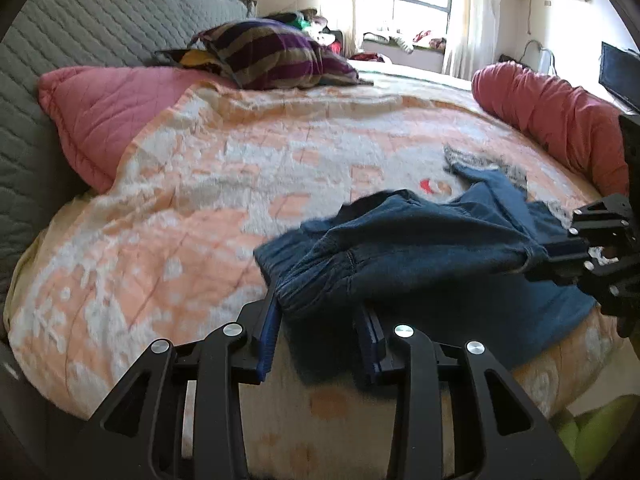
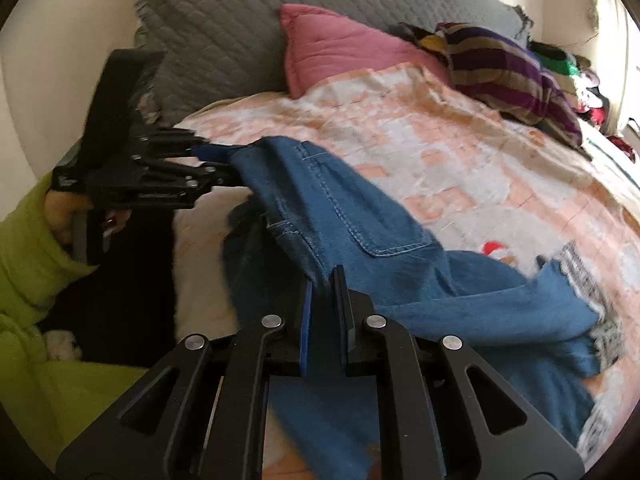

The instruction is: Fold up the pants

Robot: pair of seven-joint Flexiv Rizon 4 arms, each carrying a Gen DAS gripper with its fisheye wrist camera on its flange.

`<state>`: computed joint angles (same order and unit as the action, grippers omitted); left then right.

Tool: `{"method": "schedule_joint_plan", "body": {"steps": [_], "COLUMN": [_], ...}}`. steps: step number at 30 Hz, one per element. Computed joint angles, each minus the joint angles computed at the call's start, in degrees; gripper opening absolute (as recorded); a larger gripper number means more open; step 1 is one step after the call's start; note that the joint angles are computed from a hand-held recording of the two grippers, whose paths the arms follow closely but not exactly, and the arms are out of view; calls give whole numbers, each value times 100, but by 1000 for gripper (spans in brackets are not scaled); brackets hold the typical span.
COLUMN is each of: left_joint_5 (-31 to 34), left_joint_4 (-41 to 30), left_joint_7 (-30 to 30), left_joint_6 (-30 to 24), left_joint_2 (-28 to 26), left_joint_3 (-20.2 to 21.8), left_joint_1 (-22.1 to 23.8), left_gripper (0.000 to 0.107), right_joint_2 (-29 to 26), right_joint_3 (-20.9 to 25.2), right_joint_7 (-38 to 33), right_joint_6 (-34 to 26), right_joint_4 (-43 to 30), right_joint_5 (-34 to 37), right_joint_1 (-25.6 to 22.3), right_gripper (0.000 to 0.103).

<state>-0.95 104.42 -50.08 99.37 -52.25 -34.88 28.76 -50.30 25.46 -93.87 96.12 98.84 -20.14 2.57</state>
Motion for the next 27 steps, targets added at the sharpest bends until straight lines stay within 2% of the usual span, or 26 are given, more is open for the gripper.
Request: {"method": "schedule_joint_plan", "body": {"steps": [3,6,10,12,15,19,21,23,24,27], "left_joint_5": [-105,-295,-495,-558,-600,-320,-133,-36,-85,-459], "left_joint_4": [64,96,272,401,608,861,833,650,561,95], "left_joint_7": [-40,-114,-69,-71,-162,-353,-389,-286,-231,-279], "left_joint_6": [-153,-319,-518,-456,-328,-21,-60,-347,-468,-796], "left_joint_2": [59,139,190,234,322,301,230,117,107,104], "left_joint_3": [115,412,280,202,1,-714,-993,-1109,-1019,-77], "left_joint_1": [-31,-213,-25,82,334,878,976,854,710,-182], "left_gripper": [35,35,35,36,36,36,36,36,36,36], "right_joint_2": [57,35,20,32,28,-68,-121,-130,-121,-4], "right_joint_3": [-115,-181,-278,-263,-233,-65,0,137,248,507], "right_joint_7": [28,89,145,108,60,-33,-70,-149,-202,-308], "right_joint_6": [0,-89,-124,-117,-131,-241,-359,-406,-410,-158], "right_joint_4": [180,238,259,297,319,278,217,234,265,459], "right_joint_5": [23,64,142,129,116,97,122,175,208,335], "right_joint_1": [143,235,364,365,353,238,210,110,17,-236], "right_gripper": [5,5,5,5,5,8,12,17,21,27]}}
